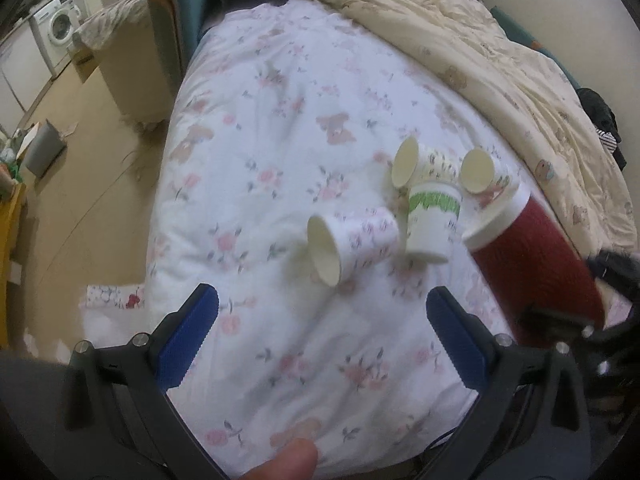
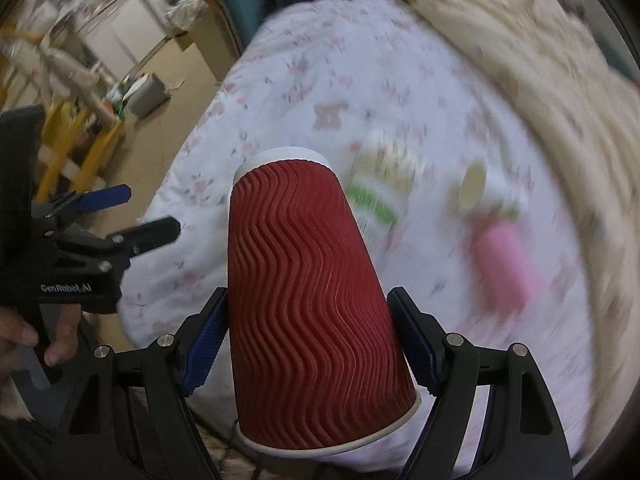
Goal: Flip cup upside down
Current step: 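Lift the red cup with the right gripper toward the left gripper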
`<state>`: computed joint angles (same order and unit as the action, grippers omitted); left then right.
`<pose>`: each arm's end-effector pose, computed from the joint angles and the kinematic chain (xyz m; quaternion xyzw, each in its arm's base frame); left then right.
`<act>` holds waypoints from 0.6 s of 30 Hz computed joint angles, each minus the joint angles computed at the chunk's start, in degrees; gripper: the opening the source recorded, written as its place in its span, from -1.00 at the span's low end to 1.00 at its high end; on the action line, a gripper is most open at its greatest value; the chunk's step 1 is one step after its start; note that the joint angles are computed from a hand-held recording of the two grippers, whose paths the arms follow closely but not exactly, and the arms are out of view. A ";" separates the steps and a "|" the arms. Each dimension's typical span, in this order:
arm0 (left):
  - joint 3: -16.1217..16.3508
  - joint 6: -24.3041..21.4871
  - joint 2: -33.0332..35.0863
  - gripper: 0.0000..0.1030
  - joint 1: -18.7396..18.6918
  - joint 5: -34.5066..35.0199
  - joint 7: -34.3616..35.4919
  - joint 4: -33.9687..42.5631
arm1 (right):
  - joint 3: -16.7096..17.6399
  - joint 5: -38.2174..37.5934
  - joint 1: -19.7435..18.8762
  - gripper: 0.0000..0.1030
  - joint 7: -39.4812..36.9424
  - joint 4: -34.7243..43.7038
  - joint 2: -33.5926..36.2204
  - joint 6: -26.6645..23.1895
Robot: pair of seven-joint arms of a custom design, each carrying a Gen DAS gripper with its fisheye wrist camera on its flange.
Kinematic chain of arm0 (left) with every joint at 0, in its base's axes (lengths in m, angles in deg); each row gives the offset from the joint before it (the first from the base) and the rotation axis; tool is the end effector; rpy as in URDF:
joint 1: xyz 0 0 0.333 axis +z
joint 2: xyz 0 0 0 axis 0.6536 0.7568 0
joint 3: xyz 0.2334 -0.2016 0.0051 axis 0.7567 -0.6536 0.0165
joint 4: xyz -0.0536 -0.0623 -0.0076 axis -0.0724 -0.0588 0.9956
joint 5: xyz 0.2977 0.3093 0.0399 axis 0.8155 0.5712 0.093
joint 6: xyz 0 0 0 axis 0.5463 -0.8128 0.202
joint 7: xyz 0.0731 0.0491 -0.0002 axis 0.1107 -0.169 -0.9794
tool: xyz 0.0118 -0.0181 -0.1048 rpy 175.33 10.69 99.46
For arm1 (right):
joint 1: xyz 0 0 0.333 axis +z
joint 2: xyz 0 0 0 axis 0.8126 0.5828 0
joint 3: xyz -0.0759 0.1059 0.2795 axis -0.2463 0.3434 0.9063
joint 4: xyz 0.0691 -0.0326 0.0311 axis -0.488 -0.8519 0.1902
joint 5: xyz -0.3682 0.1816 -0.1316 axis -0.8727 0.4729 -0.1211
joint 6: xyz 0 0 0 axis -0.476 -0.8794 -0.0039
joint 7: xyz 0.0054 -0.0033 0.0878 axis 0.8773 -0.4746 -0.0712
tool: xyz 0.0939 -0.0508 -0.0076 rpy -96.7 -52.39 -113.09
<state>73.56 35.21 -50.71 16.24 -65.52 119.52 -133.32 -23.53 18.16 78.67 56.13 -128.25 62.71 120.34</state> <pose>0.6920 -0.4179 0.5063 -0.6953 0.6857 -0.1998 0.0804 0.7087 0.3614 0.5243 -0.8165 0.5510 -0.0113 0.1721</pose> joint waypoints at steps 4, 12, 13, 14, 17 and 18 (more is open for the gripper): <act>-0.11 1.24 -2.92 0.99 -0.08 0.50 -1.12 -5.28 | 0.41 3.91 -0.54 0.57 7.13 -15.66 -6.96 8.11; 0.24 0.85 -2.65 0.99 -0.44 2.22 -3.21 -5.57 | -0.30 4.38 1.08 0.57 28.69 -28.72 -10.32 20.08; 0.18 0.73 -2.38 0.99 -0.33 2.08 -3.39 -5.24 | -0.33 4.07 1.14 0.58 30.19 -29.23 -10.37 21.22; 0.06 0.72 -2.20 0.99 -0.18 1.85 -3.42 -5.11 | -0.58 3.87 1.32 0.59 32.74 -30.28 -10.67 22.91; -0.50 1.09 -1.84 0.99 0.42 0.49 -3.30 -4.82 | 0.72 7.50 -0.37 0.59 36.29 -31.12 -9.97 24.44; -0.51 1.16 -1.73 0.99 0.38 0.49 -3.11 -4.64 | 1.06 8.46 -0.72 0.59 36.87 -31.76 -10.01 25.35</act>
